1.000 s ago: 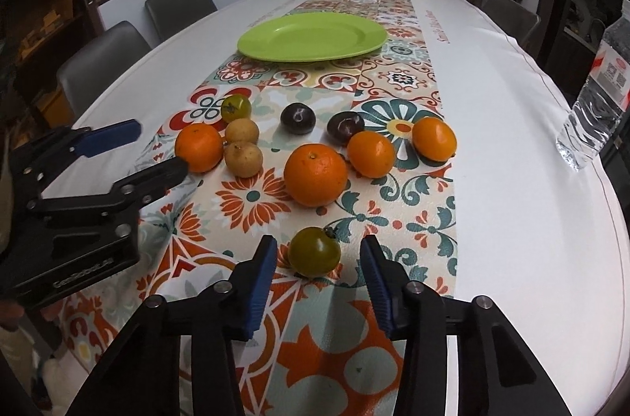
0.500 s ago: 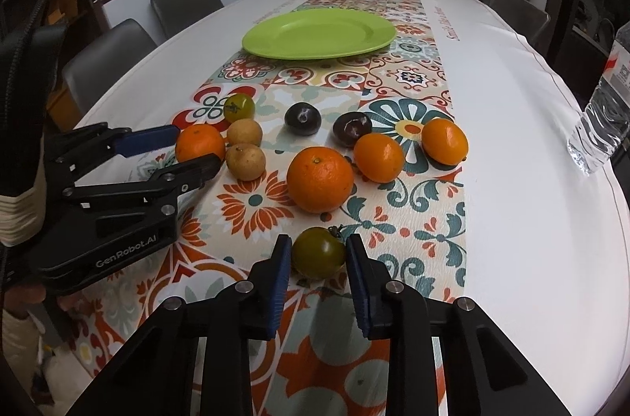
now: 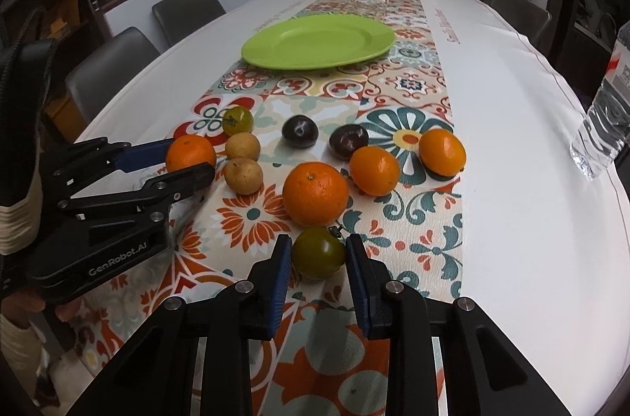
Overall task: Organize fruits
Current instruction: 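Grasp the large mandarin orange with the left tool while the right tool grasps the green tomato, then carry both fruits onto the green plate and open both tools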
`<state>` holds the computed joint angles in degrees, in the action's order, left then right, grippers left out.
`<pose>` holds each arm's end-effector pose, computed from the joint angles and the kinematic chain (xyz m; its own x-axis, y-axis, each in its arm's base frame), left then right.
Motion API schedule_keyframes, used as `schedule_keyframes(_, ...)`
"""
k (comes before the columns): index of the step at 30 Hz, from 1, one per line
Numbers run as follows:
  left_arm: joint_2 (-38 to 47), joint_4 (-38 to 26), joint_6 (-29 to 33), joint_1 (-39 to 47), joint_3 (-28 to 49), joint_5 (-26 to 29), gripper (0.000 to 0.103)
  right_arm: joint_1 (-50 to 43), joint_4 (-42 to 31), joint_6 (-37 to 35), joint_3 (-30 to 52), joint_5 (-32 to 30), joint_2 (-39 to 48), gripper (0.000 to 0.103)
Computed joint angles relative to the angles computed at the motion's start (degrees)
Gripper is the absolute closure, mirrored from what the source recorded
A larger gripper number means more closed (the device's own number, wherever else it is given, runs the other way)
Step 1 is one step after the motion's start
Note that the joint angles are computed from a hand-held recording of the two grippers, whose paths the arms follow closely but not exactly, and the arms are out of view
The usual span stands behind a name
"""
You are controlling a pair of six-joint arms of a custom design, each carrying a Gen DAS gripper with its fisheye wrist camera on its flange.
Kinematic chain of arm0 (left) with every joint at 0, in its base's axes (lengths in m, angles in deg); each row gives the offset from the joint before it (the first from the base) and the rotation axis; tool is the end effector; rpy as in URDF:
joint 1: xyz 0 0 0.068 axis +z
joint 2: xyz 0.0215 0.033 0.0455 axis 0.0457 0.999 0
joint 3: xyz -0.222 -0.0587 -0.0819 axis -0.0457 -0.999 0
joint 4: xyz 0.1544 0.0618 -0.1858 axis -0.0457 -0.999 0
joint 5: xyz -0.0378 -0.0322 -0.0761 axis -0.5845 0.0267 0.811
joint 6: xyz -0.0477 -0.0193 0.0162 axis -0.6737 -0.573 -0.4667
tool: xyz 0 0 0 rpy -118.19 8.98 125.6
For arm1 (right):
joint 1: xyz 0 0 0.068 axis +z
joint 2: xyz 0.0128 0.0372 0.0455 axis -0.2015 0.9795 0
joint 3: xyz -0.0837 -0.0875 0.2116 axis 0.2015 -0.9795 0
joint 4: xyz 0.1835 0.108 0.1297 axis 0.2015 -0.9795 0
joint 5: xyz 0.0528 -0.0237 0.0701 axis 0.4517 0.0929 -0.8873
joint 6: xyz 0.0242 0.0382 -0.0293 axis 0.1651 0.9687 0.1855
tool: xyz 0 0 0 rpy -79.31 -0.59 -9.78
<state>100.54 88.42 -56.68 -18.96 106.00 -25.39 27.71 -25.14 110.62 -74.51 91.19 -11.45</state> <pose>0.1996 -0.0866 0.0895 -0.5084 0.5606 -0.6536 0.6962 0.7144 0.0712 0.1173 0.0767 0.0876 -0.7695 0.2053 -0.6048 0.1895 0.9777 0.0908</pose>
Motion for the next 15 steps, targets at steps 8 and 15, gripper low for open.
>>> schedule_keyframes(8,-10.9,-7.1,-3.4,-1.4,-1.0,-1.5,0.062,0.4,-5.6,-3.8,1.3,1.9,-8.3,0.074)
schedule_keyframes(15,-15.3,-10.8,-7.4,-2.5,0.5,-3.0,0.062,-5.7,-8.2,-11.8,2.7,-2.0,-16.2,0.074)
